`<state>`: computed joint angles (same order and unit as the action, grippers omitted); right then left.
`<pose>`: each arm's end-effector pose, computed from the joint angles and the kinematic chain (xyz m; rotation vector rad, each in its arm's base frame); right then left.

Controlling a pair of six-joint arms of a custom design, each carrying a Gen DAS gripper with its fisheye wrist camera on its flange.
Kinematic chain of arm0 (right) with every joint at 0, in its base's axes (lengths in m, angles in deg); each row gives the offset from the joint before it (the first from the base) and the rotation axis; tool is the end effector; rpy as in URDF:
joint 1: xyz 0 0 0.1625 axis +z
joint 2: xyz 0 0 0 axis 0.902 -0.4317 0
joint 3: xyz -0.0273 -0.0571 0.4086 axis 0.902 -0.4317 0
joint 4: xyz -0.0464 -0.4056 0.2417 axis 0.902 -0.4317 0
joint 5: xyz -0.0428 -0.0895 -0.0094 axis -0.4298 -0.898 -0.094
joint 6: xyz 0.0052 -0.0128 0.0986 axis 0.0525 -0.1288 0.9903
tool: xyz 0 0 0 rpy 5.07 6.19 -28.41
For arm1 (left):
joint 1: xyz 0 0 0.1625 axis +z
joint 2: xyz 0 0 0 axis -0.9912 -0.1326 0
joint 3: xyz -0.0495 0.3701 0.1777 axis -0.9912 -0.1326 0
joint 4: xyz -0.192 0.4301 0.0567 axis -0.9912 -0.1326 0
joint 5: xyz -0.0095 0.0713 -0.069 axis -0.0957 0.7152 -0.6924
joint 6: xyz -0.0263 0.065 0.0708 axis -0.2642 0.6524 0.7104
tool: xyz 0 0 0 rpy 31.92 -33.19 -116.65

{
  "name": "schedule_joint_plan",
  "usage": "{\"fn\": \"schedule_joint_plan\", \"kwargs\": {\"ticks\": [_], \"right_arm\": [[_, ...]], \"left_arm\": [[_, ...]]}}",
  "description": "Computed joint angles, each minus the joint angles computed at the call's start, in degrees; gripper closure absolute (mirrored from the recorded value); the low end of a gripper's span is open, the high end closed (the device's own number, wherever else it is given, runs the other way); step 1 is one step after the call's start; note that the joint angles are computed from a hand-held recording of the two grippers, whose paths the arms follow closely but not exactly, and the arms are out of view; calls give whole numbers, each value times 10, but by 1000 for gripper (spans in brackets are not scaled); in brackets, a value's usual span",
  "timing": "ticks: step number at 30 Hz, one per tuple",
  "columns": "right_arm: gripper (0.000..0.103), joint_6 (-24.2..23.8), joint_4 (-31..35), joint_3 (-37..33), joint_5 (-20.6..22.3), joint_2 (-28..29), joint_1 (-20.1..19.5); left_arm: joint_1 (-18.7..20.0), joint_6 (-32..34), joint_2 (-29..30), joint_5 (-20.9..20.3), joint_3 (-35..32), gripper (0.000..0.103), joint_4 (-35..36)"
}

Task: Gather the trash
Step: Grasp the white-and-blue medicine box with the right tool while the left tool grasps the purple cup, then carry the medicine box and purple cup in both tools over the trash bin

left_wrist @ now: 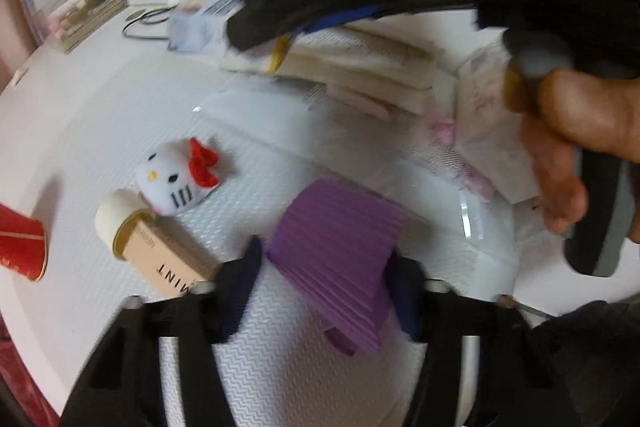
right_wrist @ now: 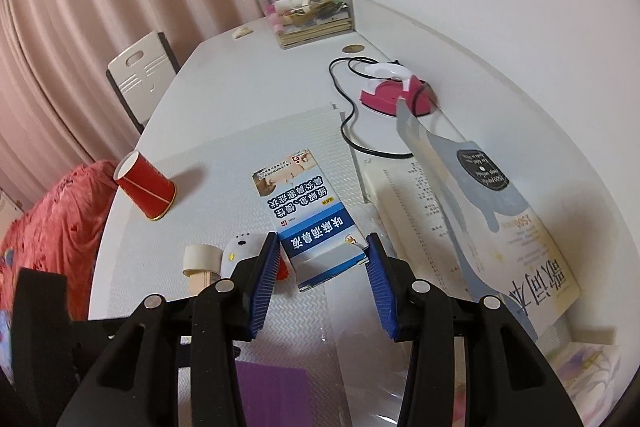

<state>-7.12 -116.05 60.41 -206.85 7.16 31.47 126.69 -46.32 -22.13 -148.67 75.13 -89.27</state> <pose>0.1421 -0.6030 0.3024 0.0666 -2.4124 0.9174 -0.3702 -0.5981 0.0360 1.4202 2.3549 0.0389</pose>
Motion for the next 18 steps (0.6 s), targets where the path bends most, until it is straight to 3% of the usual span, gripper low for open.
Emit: {"fn": "schedule_joint_plan", "kwargs": {"ticks": [5,6,7,9,18], "right_arm": [[59,-11,-4,5,6,-6,-2],[59,-9,-4,6,9,-8,-3],[59,-5,0,7,14,-11,-5],[59,-7,3,8,19,-13,-5],[59,-15,34,11,44,-24,9]], "left_arm": [[6,-16,-8,-6,5,59,-1],[8,-18,-10,-7,5,65,-3],[11,-22,-12,-8,5,98,-6],[21,-43,-16,-33,1,98,5],[13,-72,-60,-27,35,98,-5]]}}
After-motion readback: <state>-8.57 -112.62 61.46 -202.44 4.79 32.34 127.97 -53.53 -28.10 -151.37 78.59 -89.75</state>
